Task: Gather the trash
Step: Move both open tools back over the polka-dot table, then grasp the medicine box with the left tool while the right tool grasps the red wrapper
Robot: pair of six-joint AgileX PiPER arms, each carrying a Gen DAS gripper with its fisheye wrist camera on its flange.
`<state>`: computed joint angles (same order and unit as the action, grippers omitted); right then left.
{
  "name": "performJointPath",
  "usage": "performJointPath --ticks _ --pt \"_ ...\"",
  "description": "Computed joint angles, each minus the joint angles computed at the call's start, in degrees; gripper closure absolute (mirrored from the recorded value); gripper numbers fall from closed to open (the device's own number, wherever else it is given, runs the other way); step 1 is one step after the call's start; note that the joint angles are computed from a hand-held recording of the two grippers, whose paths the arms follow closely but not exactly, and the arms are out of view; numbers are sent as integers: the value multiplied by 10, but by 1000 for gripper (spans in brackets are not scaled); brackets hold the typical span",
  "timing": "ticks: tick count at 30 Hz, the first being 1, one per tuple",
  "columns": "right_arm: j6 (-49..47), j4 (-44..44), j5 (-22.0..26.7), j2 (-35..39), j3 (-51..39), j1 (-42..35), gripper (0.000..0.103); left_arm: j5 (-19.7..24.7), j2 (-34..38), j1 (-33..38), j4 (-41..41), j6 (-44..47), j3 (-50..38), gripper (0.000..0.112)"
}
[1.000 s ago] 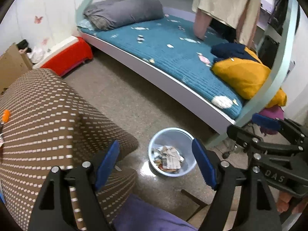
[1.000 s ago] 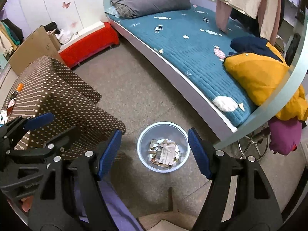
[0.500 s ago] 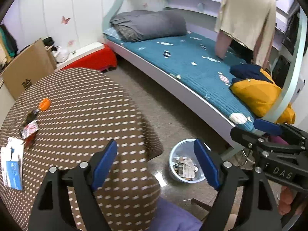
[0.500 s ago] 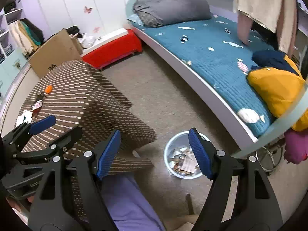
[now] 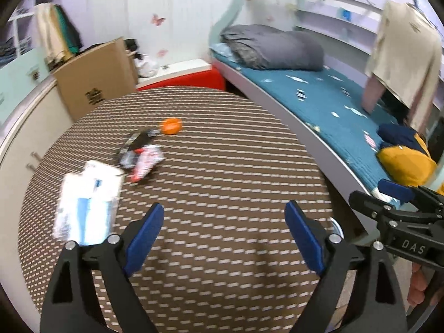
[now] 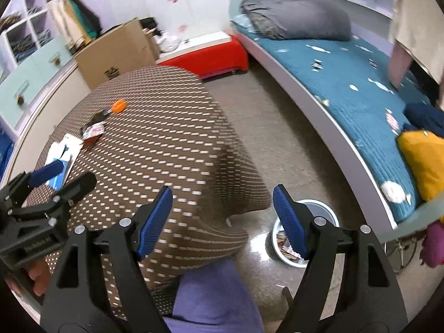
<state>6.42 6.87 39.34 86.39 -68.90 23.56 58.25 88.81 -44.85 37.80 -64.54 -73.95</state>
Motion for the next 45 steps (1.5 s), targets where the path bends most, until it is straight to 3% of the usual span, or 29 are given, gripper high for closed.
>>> performJointPath --ticks 12,15,19,23,25,26,28,31,35,37,38,39,40,42,45 --pt "26 -23 33 106 -131 117 27 7 -125 147 -13 29 130 21" --pt "26 -24 55 149 -187 140 27 -17 -130 205 -36 63 148 20" --pt "27 -22 77 199 -254 159 18 -53 -109 274 -75 110 156 20" --pt "25 -24 111 263 -347 174 14 -128 -95 349 -179 218 163 20" --pt "19 -19 140 302 -408 177 14 -149 -88 366 -194 239 166 22" --pt "22 -22 153 319 -436 180 14 -155 -88 367 -186 236 168 33" --pt "12 -17 173 353 -490 184 14 -171 -94 373 -177 239 176 38" --pt "-4 -10 200 400 -569 191 14 -194 -105 396 -214 275 186 41" --pt "-15 -10 240 482 -702 200 14 -190 -119 405 -180 243 193 43" --pt "-19 -16 258 519 -757 204 31 -198 -125 418 -201 263 194 43" --pt "-18 -30 257 525 -761 207 35 -200 -129 422 -207 267 195 43" --pt "-20 -43 237 517 -742 211 48 -202 -134 419 -198 261 197 43" --pt "-20 -58 224 510 -725 215 73 -199 -137 411 -184 247 199 43" --pt "-17 -66 223 502 -714 213 77 -186 -140 400 -168 230 195 43" --pt "-38 -7 221 477 -675 188 82 -174 -139 374 -153 206 185 43"
